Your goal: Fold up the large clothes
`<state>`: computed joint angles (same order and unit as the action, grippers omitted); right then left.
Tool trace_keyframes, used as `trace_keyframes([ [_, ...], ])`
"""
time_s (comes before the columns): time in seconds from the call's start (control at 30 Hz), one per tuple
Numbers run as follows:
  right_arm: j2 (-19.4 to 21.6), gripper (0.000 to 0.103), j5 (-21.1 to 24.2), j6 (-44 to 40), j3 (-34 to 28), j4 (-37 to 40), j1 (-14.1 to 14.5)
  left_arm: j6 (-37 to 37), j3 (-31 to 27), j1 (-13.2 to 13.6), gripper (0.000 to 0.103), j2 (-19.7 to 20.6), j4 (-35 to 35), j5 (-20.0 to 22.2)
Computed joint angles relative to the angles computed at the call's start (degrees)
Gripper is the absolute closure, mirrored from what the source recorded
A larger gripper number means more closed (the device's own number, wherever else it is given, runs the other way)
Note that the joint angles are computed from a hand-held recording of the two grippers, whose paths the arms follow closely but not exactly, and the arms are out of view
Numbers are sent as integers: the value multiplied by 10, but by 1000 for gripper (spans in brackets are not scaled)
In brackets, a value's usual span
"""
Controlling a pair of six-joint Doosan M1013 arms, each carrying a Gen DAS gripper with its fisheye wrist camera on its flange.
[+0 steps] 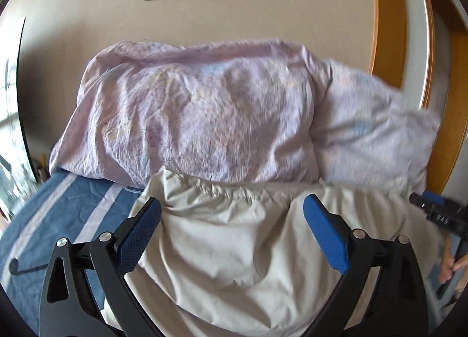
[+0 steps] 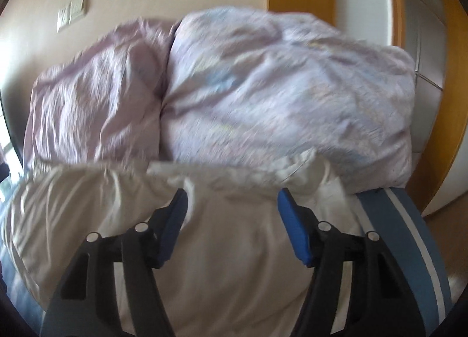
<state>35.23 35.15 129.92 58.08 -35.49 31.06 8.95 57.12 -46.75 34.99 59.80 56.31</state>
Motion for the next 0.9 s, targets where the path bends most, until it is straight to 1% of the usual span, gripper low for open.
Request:
trace_keyframes([
  [0.07,15,42,32,-26,-20,23,1,28,-19,-1,5,15,-12,23],
  [0.1,20,43,43,-33,-25,29,2,51,-38,1,5,28,-29,45],
  [0.13,33,43,72,-48,-43,42,2,64,-50,2,5,36,-44,57],
  [0.17,38,43,84,-52,-49,45,3,77,-62,5,5,45,-61,68],
  [0.2,49,43,106,-60,-64,47,3,87,-75,8,5,55,-76,83],
  [0.33,76,39,154,-59,-102,39,4,76,-94,16,3,70,-96,107],
  [0.5,122,37,231,-46,-177,36,4,80,-148,23,2,101,-107,161],
  [0.57,132,37,245,-42,-195,41,2,73,-165,27,1,112,-113,175],
  [0.63,139,36,259,-52,-207,48,2,87,-182,31,1,122,-127,185],
  [0.67,137,36,258,-59,-205,56,0,95,-188,31,1,124,-132,190],
  [0.7,122,38,240,-59,-183,68,-3,103,-185,31,1,120,-143,191],
  [0.73,101,43,205,-47,-149,74,-6,105,-173,31,1,111,-151,184],
  [0.77,79,43,166,-26,-112,65,-9,99,-156,30,1,99,-152,171],
  [0.8,64,43,141,-4,-88,51,-11,91,-138,29,1,87,-150,153],
  [0.83,47,43,115,30,-60,29,-14,68,-109,27,1,69,-131,133],
  [0.87,38,43,108,62,-46,10,-18,55,-101,25,1,63,-115,133],
  [0.9,37,43,115,67,-45,16,-23,45,-96,25,1,60,-103,133],
])
